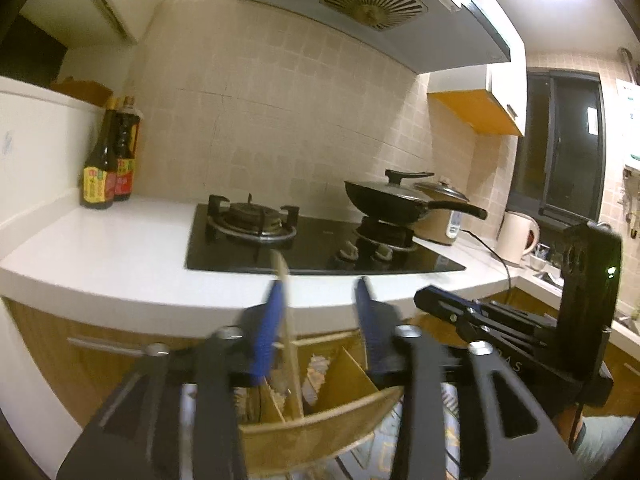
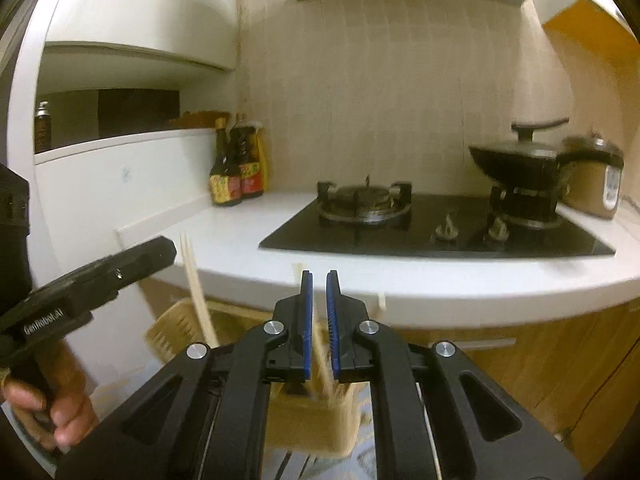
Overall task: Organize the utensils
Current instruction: 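Open both tools to drop the chopsticks into the basket, then lower both open tools toward the remaining clear spoons on the cloth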
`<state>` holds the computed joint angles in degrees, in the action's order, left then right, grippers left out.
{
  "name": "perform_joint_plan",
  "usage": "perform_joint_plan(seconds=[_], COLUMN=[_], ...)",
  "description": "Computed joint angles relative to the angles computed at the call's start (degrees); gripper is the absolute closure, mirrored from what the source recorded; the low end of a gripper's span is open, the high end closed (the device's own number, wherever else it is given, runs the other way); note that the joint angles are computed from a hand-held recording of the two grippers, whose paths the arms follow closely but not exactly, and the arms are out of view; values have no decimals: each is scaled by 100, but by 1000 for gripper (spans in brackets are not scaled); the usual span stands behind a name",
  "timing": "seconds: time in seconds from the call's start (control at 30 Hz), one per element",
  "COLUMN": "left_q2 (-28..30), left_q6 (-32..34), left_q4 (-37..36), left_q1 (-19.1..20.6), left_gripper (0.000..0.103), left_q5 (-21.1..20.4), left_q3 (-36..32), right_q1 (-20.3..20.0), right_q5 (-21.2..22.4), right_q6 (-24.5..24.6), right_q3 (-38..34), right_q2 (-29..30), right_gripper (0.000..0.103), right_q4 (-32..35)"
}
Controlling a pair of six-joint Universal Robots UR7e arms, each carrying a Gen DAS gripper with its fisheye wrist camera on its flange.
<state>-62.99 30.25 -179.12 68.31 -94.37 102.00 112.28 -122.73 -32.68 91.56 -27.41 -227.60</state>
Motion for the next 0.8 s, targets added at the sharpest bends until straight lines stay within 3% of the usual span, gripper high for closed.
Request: perform_joint_plan(seconds=[0.17, 0.37, 0.57, 0.73, 0.8], left_q2=[-387, -768, -970, -960, -880], left_q6=[-68, -242, -266, -349, -487], left_q4=[593, 1209, 1757, 1779, 1941], left_q1=[72, 139, 65, 86, 116], left_gripper=[52, 45, 45, 45, 45], left_q5=[-79, -92, 391, 632, 756], left_q3=[224, 456, 655, 783, 741], right_q1=[-53, -47, 7, 6, 10], right_q5=[203, 190, -111, -313, -388], right_q6=[855, 1511, 1907, 2198, 2257], right_q3=[897, 1540, 1872, 2051, 2077], right_q2=[-531, -888, -1008, -1062, -1058], right_gripper=[92, 85, 71, 57, 57], right_q4=[578, 940, 1311, 1815, 1979])
